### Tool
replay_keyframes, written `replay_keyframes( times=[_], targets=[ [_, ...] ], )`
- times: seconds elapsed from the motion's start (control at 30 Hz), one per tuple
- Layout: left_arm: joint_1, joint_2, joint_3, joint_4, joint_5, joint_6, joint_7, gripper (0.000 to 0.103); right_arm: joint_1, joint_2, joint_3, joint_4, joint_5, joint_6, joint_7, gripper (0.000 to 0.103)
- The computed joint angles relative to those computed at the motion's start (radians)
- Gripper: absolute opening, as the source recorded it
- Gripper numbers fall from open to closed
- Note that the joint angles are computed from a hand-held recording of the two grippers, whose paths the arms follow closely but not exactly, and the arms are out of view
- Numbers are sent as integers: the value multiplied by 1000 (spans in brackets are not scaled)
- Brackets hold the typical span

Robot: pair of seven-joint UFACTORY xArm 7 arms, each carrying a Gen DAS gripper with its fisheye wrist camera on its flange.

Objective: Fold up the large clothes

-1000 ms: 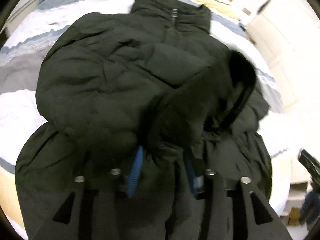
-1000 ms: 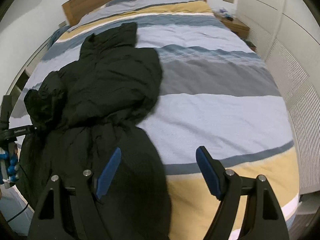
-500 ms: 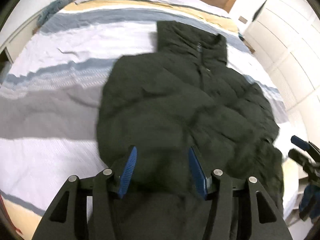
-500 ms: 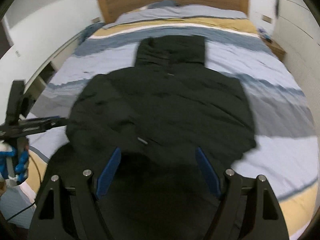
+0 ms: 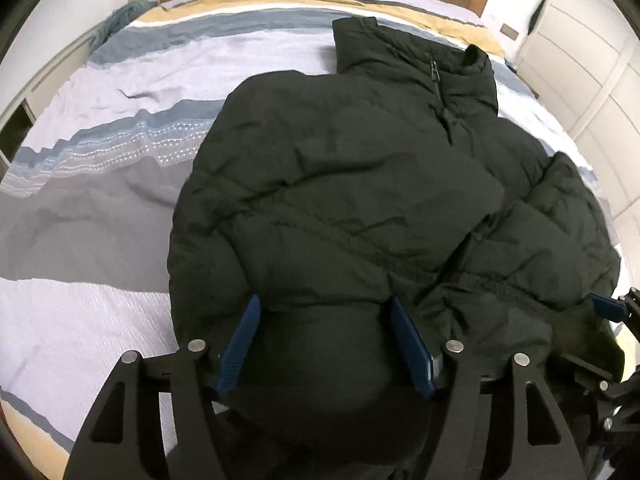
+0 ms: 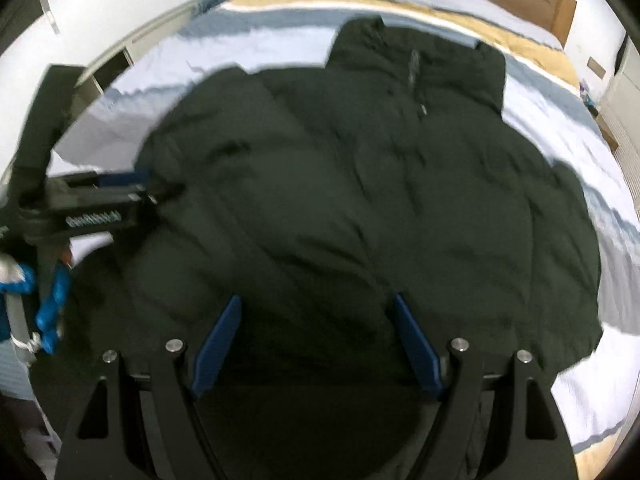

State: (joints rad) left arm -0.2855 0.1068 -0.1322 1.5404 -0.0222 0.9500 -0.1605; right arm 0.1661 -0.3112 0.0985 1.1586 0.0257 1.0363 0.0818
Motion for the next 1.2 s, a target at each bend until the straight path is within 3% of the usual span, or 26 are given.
replay_keyframes(
  times=[0.13,0.57,0.73,1.2],
  targets=[
    [-9,-30,-4,-28,28,-9,-19,67,-15,-67,-28,-57,26,25,-10,77],
    [-36,-68,-23,-40,109,10,-81,67,-22,-62,-24,-19,35,-2,-25,77],
    [-46,-66,-27,-50,143,11,-91,75,-21,-62,-31,-58,44,-6,-45,77],
    [-73,-42,-29,-48,238,15,-164,84,-23,-83,-56,-112,99,-44,-107,77]
  ],
)
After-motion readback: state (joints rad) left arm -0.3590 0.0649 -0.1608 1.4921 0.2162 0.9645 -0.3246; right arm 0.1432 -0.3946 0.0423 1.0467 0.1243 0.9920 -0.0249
